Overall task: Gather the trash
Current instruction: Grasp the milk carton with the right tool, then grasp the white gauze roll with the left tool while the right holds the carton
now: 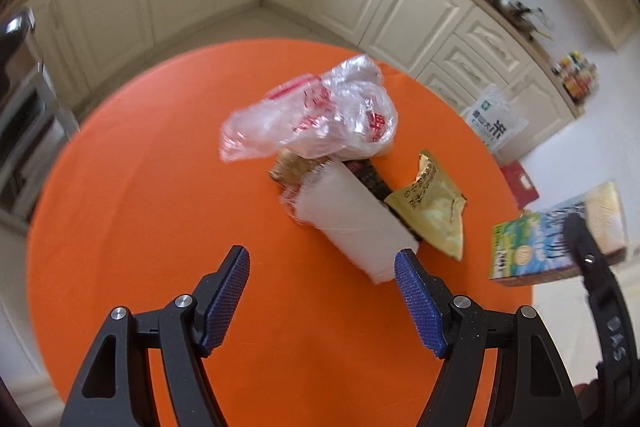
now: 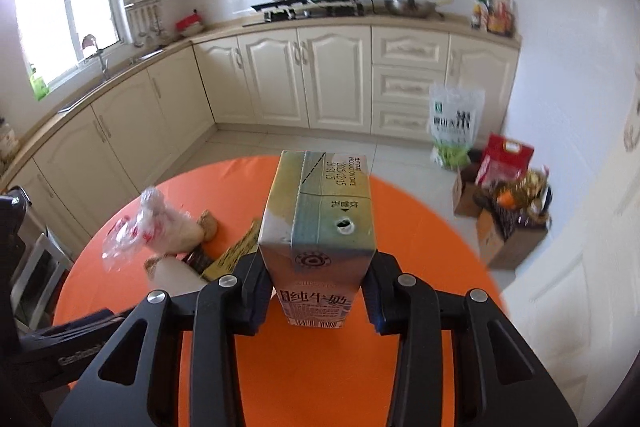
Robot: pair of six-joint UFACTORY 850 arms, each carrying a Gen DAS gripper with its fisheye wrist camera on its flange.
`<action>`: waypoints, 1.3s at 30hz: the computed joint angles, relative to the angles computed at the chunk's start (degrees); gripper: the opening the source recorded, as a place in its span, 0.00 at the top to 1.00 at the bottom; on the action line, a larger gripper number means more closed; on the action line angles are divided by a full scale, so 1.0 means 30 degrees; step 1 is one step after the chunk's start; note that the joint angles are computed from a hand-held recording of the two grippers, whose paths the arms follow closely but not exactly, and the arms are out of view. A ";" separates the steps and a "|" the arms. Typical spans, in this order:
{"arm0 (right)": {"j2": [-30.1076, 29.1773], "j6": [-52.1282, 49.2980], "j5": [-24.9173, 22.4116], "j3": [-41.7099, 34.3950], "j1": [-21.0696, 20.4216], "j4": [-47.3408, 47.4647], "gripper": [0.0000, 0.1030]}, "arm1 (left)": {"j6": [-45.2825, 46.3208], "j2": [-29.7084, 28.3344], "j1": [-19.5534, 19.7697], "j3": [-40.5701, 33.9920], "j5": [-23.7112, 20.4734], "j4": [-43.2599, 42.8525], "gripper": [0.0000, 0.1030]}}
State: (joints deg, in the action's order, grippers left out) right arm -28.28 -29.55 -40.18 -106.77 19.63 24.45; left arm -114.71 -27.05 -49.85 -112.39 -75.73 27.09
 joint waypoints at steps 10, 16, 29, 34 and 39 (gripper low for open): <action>-0.3011 -0.3397 -0.1615 -0.4400 0.0058 0.2017 0.63 | -0.3874 -0.0016 0.1685 0.0737 0.1992 -0.1706 0.31; -0.3746 -0.4225 -0.2094 -0.5122 0.0209 0.2283 0.63 | -0.5192 -0.0910 0.2038 -0.0336 0.0497 -0.1164 0.31; -0.2968 -0.3855 -0.2696 -0.3942 -0.0335 0.2538 0.63 | 0.1147 0.0066 0.2736 0.0759 0.1907 -0.2778 0.67; -0.1485 -0.3384 -0.2402 -0.1875 -0.0638 0.2535 0.63 | 0.2683 0.0673 0.2483 0.1349 0.1728 -0.3236 0.67; 0.0626 -0.2513 -0.2009 0.1007 -0.0909 0.2303 0.63 | 0.3702 -0.0174 0.1456 -0.0475 -0.0519 -0.2373 0.68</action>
